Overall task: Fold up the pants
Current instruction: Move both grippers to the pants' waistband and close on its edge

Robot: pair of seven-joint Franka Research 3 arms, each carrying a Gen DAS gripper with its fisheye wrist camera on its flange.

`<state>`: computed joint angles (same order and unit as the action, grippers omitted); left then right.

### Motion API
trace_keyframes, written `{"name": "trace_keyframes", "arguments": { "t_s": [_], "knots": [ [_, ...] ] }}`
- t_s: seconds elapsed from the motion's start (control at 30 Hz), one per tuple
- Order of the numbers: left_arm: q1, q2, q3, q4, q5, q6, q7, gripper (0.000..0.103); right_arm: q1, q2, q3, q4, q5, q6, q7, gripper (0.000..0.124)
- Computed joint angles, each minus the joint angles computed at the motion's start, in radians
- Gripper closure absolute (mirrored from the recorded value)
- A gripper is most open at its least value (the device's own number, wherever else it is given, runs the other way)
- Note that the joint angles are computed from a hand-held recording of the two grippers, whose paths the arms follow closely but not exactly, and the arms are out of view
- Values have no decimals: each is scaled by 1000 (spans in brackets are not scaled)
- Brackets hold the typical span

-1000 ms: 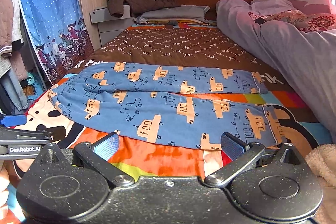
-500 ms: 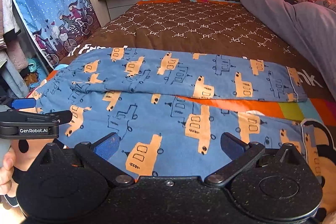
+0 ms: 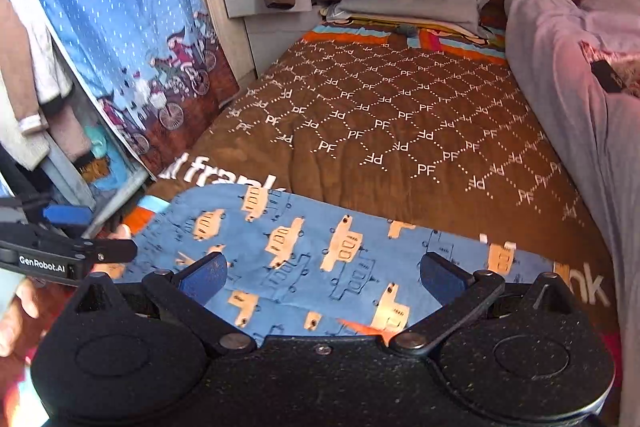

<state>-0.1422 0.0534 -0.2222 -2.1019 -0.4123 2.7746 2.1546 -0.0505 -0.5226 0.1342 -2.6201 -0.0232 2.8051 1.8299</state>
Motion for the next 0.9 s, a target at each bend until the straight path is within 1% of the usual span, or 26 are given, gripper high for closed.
{"name": "trace_keyframes", "arguments": {
  "t_s": [0.03,0.07,0.13,0.2,0.23,0.27,0.3,0.33,0.37,0.4,0.47,0.5,0.57,0.6,0.67,0.73,0.77,0.8,0.83,0.87,0.9],
  "knots": [
    [2,43,1,32,8,8,25,0,-2,31,2,12,-5,14,-5,21],
    [7,86,2,70,35,0,19,0,-5,59,10,22,-13,28,-1,21],
    [26,180,0,171,90,-55,-15,0,-27,120,36,63,-49,9,25,21],
    [59,270,-24,266,106,-94,11,1,-28,177,41,101,-88,-4,43,22],
    [64,317,-26,316,142,-105,13,1,-24,214,38,126,-107,-15,49,21],
    [78,357,-38,359,159,-112,31,1,-1,252,14,153,-96,-43,30,21],
    [98,397,-59,401,164,-122,59,1,33,309,-25,202,-56,-97,-14,22],
    [114,441,-76,451,171,-133,87,2,46,359,-45,243,-47,-135,-23,22],
    [130,479,-95,491,174,-138,117,2,59,395,-67,268,-27,-147,-41,22],
    [143,517,-113,533,179,-148,149,3,79,436,-97,294,30,-140,-99,24],
    [166,598,-147,629,186,-177,220,5,96,500,-131,336,89,-107,-181,26],
    [172,632,-160,671,190,-191,254,5,102,533,-144,358,154,-83,-266,26],
    [174,705,-177,771,199,-247,313,7,99,596,-153,415,274,-64,-440,26],
    [166,737,-176,819,207,-277,332,9,92,628,-153,447,313,-68,-517,26],
    [135,798,-157,918,239,-335,356,14,83,686,-155,513,333,-94,-618,26],
    [105,839,-135,983,274,-370,384,23,65,743,-146,582,362,-119,-731,26],
    [100,855,-134,1009,281,-395,402,25,55,769,-139,611,383,-128,-787,26],
    [93,875,-133,1044,285,-430,415,26,48,793,-133,637,397,-137,-834,27],
    [84,906,-130,1104,286,-490,420,27,39,811,-127,660,415,-153,-879,29],
    [71,941,-124,1172,286,-548,417,28,23,831,-115,687,447,-181,-932,31],
    [61,967,-117,1221,285,-586,416,32,8,850,-104,715,479,-216,-983,35]
  ]
}}
